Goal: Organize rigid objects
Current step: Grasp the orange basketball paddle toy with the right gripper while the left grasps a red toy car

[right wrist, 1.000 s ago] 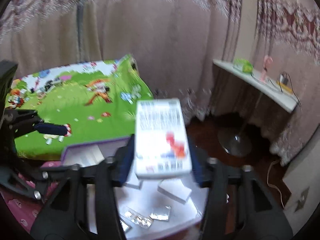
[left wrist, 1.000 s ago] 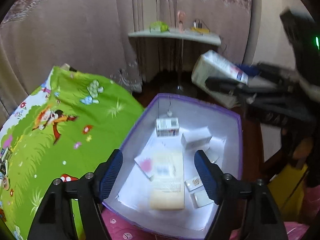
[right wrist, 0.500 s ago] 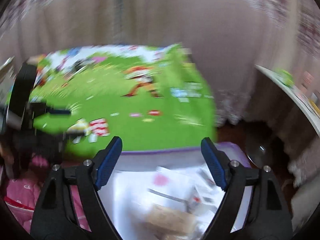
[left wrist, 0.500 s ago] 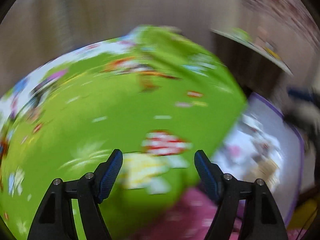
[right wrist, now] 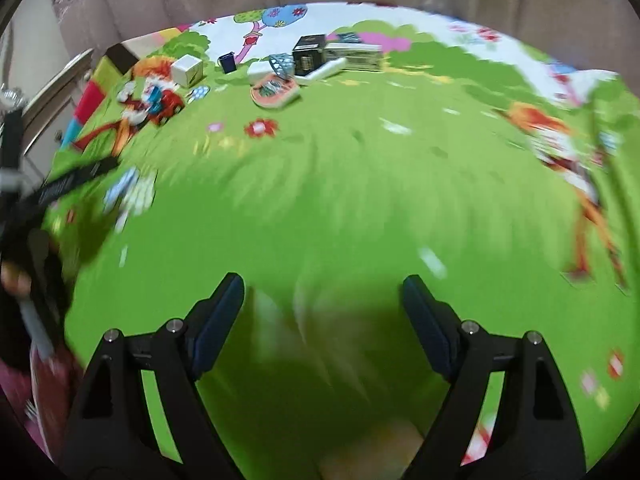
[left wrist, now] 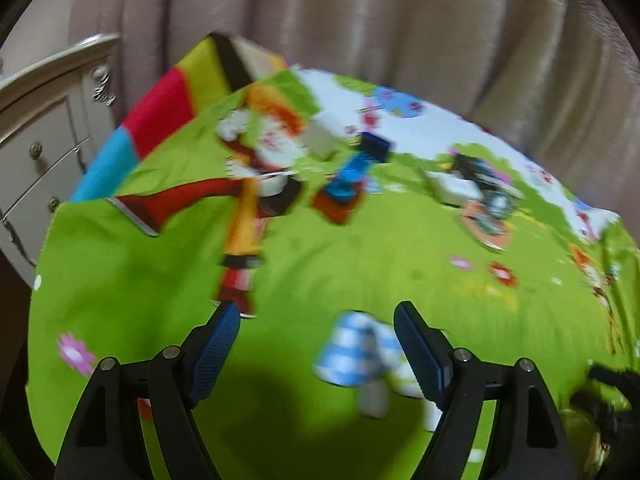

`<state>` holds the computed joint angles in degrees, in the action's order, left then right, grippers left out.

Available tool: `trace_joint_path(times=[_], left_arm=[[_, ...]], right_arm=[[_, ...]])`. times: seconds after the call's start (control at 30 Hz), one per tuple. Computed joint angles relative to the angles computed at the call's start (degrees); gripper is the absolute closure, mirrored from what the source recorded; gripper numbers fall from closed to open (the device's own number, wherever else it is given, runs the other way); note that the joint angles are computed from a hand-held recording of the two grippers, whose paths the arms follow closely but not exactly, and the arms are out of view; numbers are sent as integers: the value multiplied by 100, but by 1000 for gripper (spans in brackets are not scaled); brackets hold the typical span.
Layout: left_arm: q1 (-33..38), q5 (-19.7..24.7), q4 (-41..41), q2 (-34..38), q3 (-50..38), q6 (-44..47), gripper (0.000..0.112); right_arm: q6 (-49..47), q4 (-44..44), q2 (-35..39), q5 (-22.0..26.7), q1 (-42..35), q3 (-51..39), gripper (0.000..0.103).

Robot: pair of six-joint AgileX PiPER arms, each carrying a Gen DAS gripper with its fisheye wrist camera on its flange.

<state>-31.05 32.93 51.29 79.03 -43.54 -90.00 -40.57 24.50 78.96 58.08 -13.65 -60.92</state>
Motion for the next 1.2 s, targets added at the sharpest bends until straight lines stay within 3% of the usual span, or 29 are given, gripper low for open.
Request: trace_joint_path(times=[0.07,0.17,0.23,0.33,0.43,0.5,0.57,0.6,0.67,0.73,0.87,1.0,1.1,1.2], left_arm=[[557,-845,-414,-213,308,282,29],[505,-859,-371,-172,303,305,26],[425,-806,-477,-115,231,548,26],[370,-802,-478,-162,261,518,25],[444,-947,-465,-191,312,496,25],[486,-1017,-490,-204,333,534,23],[475,-1000,-518,-178,308,580,22],[470,-981,-537,-142,272,609,22],[430,-920,-589,-96,222,694,20],[410,-878,-622,-56,183,764,19],[413,-855,-742,29,101,952,16],[347,-614,-1127,271,-178,1567,9],[141,229,-1509,826,-857,2587,9],[304,176,-1744,1069,-1131,3191,9]], right_arm=[[849,-413,497,-677,785,-320,11],[1956,-1117,1500,-1232,1695,-1152,5],[2572,-1537,2163,-1218,2084,-1892,3],[3347,-2054,3187,-825,2471,-3298,0],[3683,-2242,3709,-561,2614,-4077,0],[3698,-2249,3701,-640,2617,-4029,1],[3440,-2100,3498,-799,2582,-3796,29],[3225,-2017,3301,-943,2570,-3553,36],[2878,-1843,2950,-1011,2507,-3091,36],[2600,-1687,2407,-1412,2385,-2287,36],[2065,-1338,1684,-1512,2098,-1417,36],[1825,-1203,1393,-1597,2033,-1062,36],[1764,-1151,1467,-1599,1990,-1103,35],[1724,-1083,1500,-1606,1974,-1109,35]])
